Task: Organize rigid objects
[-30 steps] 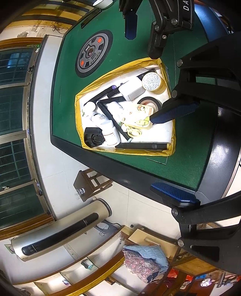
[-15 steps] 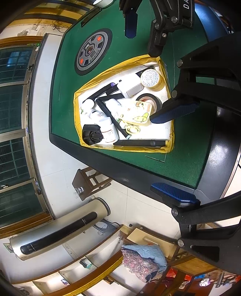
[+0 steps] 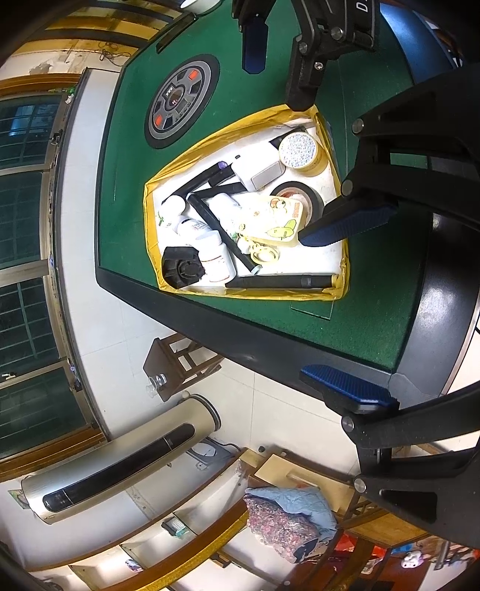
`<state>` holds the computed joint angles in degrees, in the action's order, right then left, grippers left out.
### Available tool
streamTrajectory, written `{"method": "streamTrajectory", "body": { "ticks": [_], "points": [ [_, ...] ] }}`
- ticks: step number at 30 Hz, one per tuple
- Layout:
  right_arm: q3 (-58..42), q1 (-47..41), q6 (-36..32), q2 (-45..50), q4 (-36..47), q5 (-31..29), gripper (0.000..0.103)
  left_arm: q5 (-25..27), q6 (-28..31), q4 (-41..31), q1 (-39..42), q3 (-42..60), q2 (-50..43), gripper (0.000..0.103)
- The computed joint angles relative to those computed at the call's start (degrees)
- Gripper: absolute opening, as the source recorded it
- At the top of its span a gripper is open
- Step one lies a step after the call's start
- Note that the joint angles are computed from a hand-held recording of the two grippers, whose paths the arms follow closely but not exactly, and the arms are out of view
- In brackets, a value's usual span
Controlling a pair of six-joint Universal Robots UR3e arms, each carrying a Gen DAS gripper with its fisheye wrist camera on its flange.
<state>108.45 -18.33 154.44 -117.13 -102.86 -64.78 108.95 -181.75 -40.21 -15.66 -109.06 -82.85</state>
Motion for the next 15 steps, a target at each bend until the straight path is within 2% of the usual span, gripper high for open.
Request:
{"method": "streamTrajectory", "body": {
  "ticks": [10, 13, 15],
  "points": [
    [-0.1, 1.3, 2.1, 1.3, -1.6, -0.5, 0.070, -0.4, 1.8, 0.1, 1.4, -0.2, -0.1, 0.066],
    [0.1, 1.5, 2.7, 1.0, -1.8, -0.8, 0.070, 1.2, 2.3, 2.3, 0.6, -0.5, -0.8, 0.066],
    [0.1, 1.3, 2.9, 0.9, -1.8, -0.8, 0.070, 0.5, 2.6, 2.7, 0.8, -0.5, -0.7, 0.066]
  ]
}}
